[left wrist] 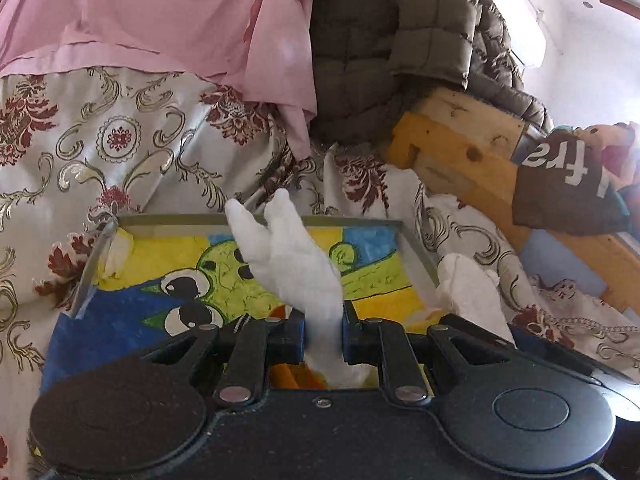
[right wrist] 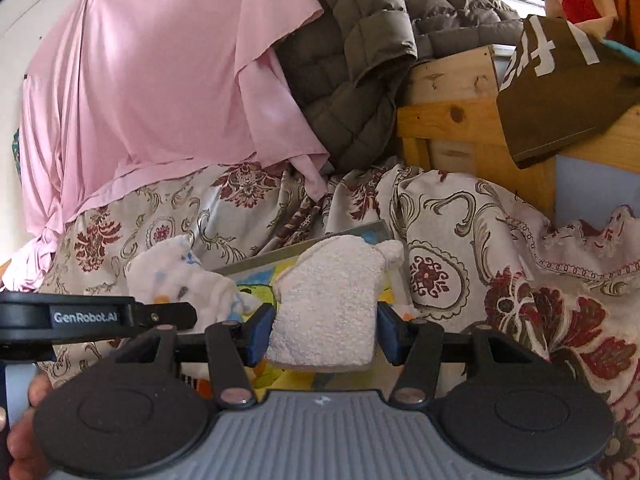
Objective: Organize soft objects
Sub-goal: 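Lower both white cloths into the tray and open both tools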
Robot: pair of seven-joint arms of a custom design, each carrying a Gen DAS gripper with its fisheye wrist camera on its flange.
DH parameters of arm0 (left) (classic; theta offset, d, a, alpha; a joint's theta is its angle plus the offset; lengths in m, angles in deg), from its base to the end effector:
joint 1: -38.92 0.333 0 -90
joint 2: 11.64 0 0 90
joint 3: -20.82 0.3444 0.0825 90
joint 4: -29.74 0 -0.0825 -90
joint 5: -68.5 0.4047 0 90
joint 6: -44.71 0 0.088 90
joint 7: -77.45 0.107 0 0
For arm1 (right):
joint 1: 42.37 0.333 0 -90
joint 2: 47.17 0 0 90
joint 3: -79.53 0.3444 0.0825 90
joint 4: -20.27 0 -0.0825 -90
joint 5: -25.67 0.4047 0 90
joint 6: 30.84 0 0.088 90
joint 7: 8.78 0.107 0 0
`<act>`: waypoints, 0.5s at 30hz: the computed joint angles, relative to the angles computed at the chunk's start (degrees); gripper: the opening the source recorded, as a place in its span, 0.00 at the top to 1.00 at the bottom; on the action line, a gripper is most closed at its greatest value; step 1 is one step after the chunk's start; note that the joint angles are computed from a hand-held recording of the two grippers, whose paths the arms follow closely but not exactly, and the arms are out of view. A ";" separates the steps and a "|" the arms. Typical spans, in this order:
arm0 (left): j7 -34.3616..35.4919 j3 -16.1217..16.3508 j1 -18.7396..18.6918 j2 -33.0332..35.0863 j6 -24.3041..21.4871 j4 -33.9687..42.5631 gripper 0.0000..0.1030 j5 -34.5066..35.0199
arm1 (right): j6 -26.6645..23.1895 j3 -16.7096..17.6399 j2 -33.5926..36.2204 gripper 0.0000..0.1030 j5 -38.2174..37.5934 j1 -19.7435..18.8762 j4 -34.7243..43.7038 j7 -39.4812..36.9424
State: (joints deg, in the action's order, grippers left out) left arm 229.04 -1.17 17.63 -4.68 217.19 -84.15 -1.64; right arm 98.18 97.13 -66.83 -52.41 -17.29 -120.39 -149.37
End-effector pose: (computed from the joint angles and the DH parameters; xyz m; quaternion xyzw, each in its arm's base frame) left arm 0.5087 -0.3722 0.4914 -0.3894 0.7842 -0.4752 0.0874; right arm 0.3573 0.3004 0.4677 -0.3822 0.7405 -0.3999 0.3816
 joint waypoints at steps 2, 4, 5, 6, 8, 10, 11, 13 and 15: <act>-2.34 0.33 -0.31 0.29 0.23 -0.26 0.82 2.10 | 0.83 -0.40 0.32 0.44 0.38 0.03 0.22 -1.38; -4.64 0.50 -0.47 0.47 0.68 -0.74 0.82 4.69 | 1.26 -0.59 0.70 0.44 1.04 0.02 0.55 -2.70; -5.84 0.57 -0.56 0.51 1.00 -1.07 0.82 6.18 | 1.73 -0.75 0.89 0.43 1.25 -0.02 0.68 -3.12; -6.94 0.60 -0.56 0.53 1.24 -1.38 0.82 7.52 | 2.40 -0.98 1.07 0.43 1.53 -0.07 0.77 -3.53; -8.41 0.44 -0.15 0.54 1.18 -1.76 0.81 8.81 | 3.14 -1.18 1.43 0.43 2.30 -0.16 1.07 -4.67; -8.82 0.08 0.56 0.40 0.52 -2.00 0.79 8.15 | 2.82 -0.97 1.71 0.43 2.86 -0.22 1.34 -5.32; -8.47 -0.09 0.85 0.32 0.26 -2.14 0.79 7.49 | 2.86 -0.92 1.71 0.43 2.84 -0.25 1.38 -5.40; -8.42 -0.08 0.96 0.16 0.23 -2.56 0.79 7.40 | 2.79 -0.83 1.79 0.43 2.89 -0.29 1.47 -5.48; -9.00 0.12 0.94 0.05 0.11 -2.88 0.78 7.94 | 2.94 -0.89 1.80 0.42 2.98 -0.36 1.45 -5.61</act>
State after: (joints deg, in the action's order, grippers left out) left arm 220.04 -1.06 18.57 -4.63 217.30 -87.02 6.31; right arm 101.12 96.23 -65.03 -49.43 -17.65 -118.93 -154.98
